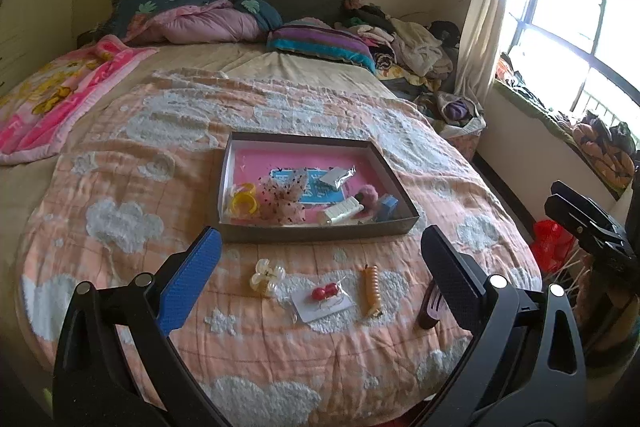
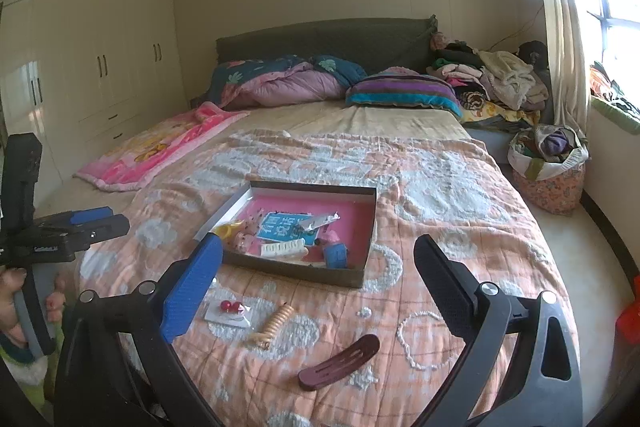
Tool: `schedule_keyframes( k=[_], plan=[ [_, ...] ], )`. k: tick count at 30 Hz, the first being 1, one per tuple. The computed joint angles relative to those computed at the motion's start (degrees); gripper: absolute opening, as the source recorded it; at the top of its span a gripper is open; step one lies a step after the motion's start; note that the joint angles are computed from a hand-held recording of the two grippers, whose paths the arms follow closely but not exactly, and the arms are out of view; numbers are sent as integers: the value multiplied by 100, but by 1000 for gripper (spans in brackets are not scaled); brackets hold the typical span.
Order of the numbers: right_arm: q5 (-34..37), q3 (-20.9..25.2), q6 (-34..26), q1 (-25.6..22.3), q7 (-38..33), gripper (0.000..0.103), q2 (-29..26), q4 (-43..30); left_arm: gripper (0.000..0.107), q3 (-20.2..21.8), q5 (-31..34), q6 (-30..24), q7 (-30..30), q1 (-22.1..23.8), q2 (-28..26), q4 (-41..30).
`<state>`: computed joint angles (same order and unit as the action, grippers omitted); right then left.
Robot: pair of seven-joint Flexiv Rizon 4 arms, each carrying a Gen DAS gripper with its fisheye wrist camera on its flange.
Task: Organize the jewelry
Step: 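Withdraw both open tools from the grey box, then move both open tools toward the remaining items on the quilt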
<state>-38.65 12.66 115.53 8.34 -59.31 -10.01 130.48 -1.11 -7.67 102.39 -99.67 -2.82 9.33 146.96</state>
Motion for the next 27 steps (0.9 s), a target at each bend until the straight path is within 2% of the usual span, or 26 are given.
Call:
schedule_keyframes(
  k=[2, 6, 8, 14, 19, 27],
  plan=[
    [-73, 20, 41, -58, 37, 96, 42, 75, 93, -94, 31, -22, -39, 97, 43, 35],
    [-242, 11, 75, -93, 108, 96, 102, 163, 93, -784, 394, -167, -390, 881, 299, 193],
    [-416, 8, 122, -151, 196, 96, 114, 195, 93, -973, 604, -298, -568, 1129, 420, 242],
    [-679, -42, 209, -157, 337, 96, 101, 257, 93, -942, 1088, -520, -920, 1323, 546, 337],
    [-791, -45, 158, -78, 311, 96, 94, 333, 93, -1138, 1648, -774, -1274, 1715, 771, 399],
    [-1094, 61, 70, -31, 379, 96, 22, 403, 93, -808, 1912, -842, -1407, 1568, 788, 549]
  ],
)
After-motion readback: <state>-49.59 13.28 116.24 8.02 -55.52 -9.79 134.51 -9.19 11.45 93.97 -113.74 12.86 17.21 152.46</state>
